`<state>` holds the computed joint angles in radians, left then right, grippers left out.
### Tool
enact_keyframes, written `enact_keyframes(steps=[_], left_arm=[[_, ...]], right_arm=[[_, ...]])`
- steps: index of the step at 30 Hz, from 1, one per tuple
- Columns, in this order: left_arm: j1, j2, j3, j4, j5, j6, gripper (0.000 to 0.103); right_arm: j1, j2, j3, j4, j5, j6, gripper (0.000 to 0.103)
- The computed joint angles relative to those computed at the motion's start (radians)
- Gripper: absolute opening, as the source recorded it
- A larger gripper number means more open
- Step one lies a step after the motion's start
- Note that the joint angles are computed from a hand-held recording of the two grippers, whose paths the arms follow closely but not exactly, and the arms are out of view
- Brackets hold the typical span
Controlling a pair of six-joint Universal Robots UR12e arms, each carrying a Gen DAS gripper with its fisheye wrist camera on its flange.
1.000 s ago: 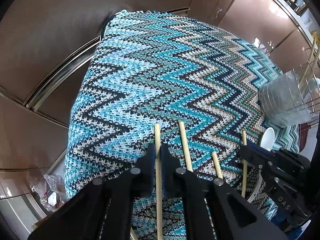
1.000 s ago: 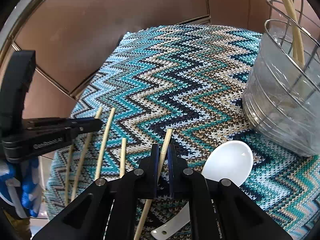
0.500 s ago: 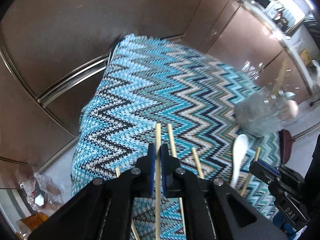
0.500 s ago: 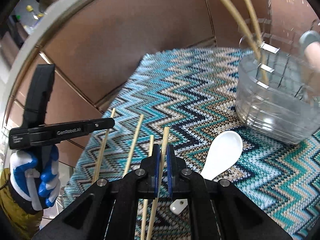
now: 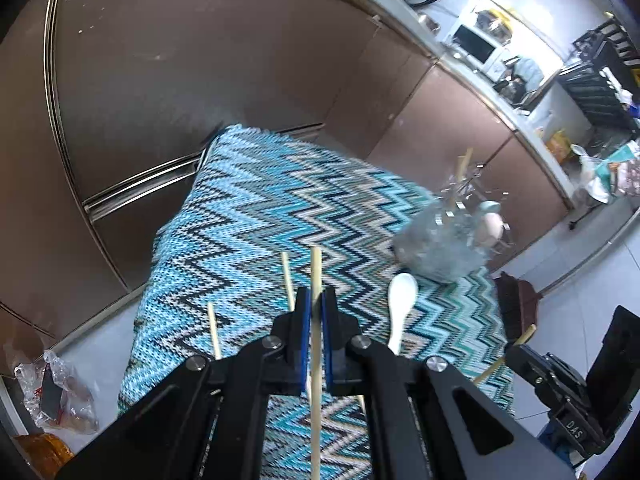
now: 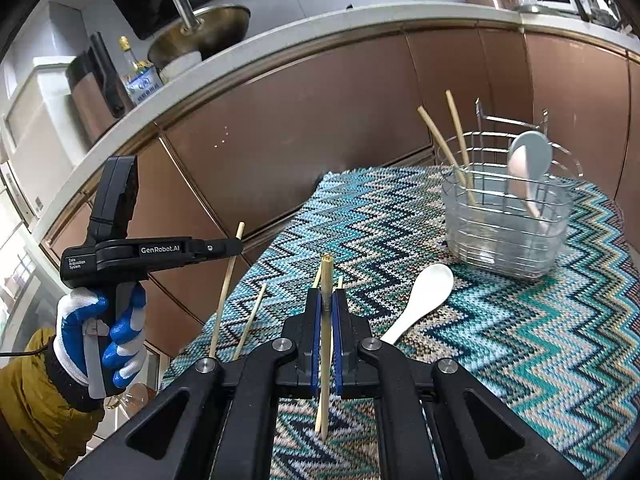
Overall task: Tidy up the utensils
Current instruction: 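Lift both chopsticks and carry them over the utensil holder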
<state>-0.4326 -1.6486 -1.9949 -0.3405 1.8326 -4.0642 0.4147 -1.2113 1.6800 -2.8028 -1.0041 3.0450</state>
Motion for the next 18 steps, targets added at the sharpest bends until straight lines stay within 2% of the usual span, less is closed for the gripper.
enact_keyframes(steps=[4, 18], left_arm=[[-0.027, 0.001, 0.008, 0.02, 0.021, -0.002, 0.005], [-0.098, -0.007, 0.035, -0.007, 0.067, -0.019, 0.005]], right_arm=[[-0.014, -0.031, 0.038, -0.032, 0.015, 0.008, 0.005], [-0.055, -0.105, 0.133, -0.146, 0.053, 0.053, 0.005]])
